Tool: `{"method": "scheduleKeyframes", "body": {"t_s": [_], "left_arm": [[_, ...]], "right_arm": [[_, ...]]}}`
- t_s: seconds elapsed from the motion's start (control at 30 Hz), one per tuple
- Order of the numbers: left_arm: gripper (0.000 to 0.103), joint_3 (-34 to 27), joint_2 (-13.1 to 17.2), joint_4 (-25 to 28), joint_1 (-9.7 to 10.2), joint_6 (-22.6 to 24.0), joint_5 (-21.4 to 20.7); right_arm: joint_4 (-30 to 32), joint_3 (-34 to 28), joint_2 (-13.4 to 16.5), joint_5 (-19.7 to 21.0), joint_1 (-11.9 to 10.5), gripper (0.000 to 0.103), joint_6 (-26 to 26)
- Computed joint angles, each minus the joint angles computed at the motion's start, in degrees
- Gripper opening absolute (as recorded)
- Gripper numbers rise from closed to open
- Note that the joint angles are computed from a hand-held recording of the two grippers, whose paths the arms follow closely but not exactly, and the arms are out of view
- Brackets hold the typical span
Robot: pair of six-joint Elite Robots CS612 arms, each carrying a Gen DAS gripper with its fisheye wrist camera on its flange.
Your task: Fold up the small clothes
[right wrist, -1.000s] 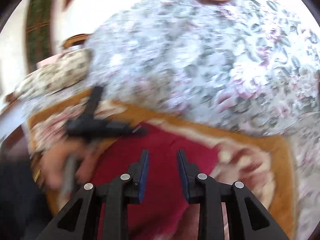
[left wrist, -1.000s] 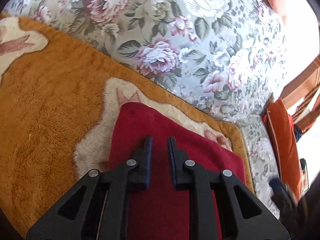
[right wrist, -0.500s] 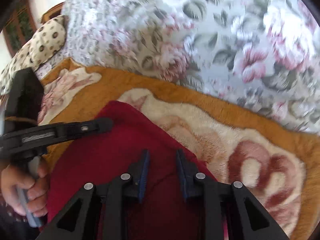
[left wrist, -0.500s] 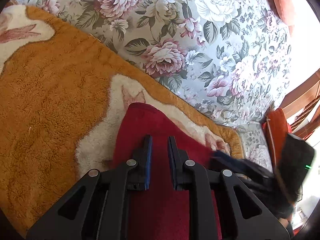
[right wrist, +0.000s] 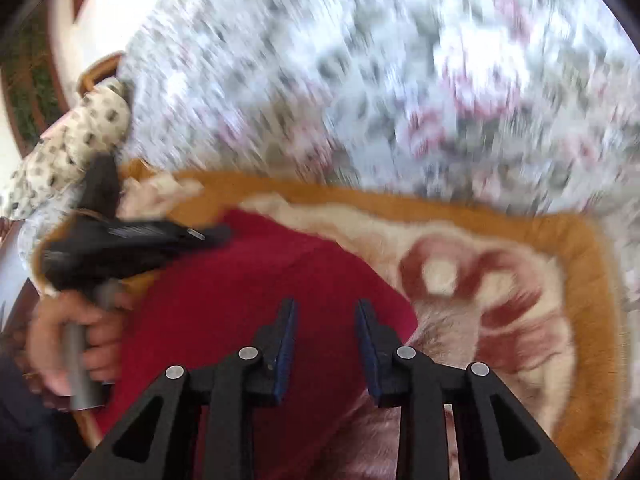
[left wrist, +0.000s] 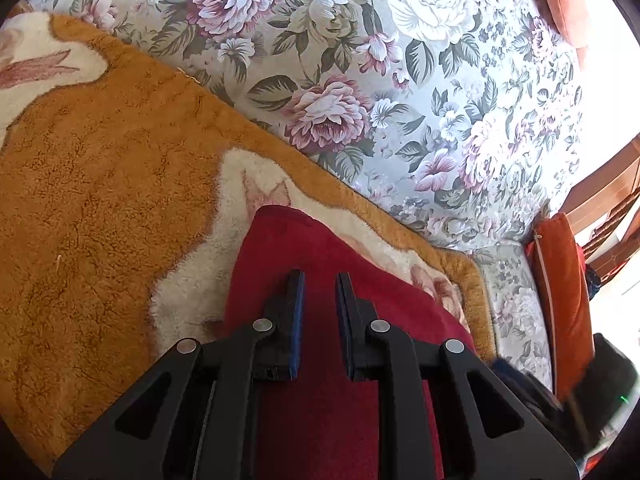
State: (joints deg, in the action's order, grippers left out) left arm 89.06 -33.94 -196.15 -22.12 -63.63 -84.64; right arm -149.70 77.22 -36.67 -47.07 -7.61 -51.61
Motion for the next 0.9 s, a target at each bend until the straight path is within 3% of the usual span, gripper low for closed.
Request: {"method": "scheduleKeyframes", "body": {"t_s": [0.03, 0.1, 0.17, 0.23, 0.3, 0.4, 0.5, 0.53, 0.6, 0.63, 0.67, 0.77, 0.9], "left_arm": [[0.015, -0.04, -0.04, 0.33, -0.04, 0.13, 0.18], [0.015, -0.14, -0.19, 1.24, -0.21, 0.73, 0.79], [0.015, -0.25, -0.18, 1.29, -0.36, 1.58, 1.06], [0.016, -0.37, -0.21, 1.62, -0.52, 2.36, 1.50], [0.020, -0.23, -0.15, 0.74, -0.58, 2.88, 1.53], [0.021, 0.10, -0.35, 0.50, -0.66, 3.03, 1.83], [0.036, 0.55, -1.06, 0.54, -1.00, 4.40, 2.36], [0.042, 0.95, -1.53, 0.25, -1.23, 5.32, 2.93], [0.049, 2.64, -2.88, -1.52, -2.13, 7.71, 5.27], [0.052, 3.54, -3.55, -2.13, -2.51, 8.87, 6.14], [0.055, 4.57, -4.41, -2.12, -2.94, 9.85, 7.22], [0.064, 7.98, -6.40, -3.20, -3.98, 10.83, 9.74], [0.064, 12.19, -8.33, -2.65, -4.50, 5.02, 8.76]], "right_arm": [[0.90, 2.01, -1.49, 3.29, -0.91, 0.028, -1.91], [4.95, 5.40, -3.90, 5.87, -2.06, 0.028, -8.87], [3.47, 9.44, -5.45, 0.73, -1.87, 0.029, -15.40], [-6.70, 13.01, -4.46, -3.90, -1.68, 0.031, -21.34], [-11.15, 14.32, -4.26, -2.13, -2.00, 0.032, -17.74], [-10.08, 14.80, -5.98, -2.61, -1.88, 0.031, -13.89], [-8.86, 17.06, -8.19, 3.90, -3.22, 0.032, -12.81], [-6.72, 17.81, -8.98, 4.00, -3.33, 0.034, -13.55], [-5.20, 18.41, -8.83, -2.98, -2.20, 0.036, -15.00], [-7.25, 18.87, -8.01, -5.28, -1.94, 0.036, -15.10], [-11.01, 19.68, -7.44, -5.17, -1.98, 0.036, -13.46], [-12.81, 20.66, -8.25, -3.88, -2.22, 0.036, -6.74], [-14.60, 22.68, -10.32, -1.06, -3.35, 0.038, -0.57]]}}
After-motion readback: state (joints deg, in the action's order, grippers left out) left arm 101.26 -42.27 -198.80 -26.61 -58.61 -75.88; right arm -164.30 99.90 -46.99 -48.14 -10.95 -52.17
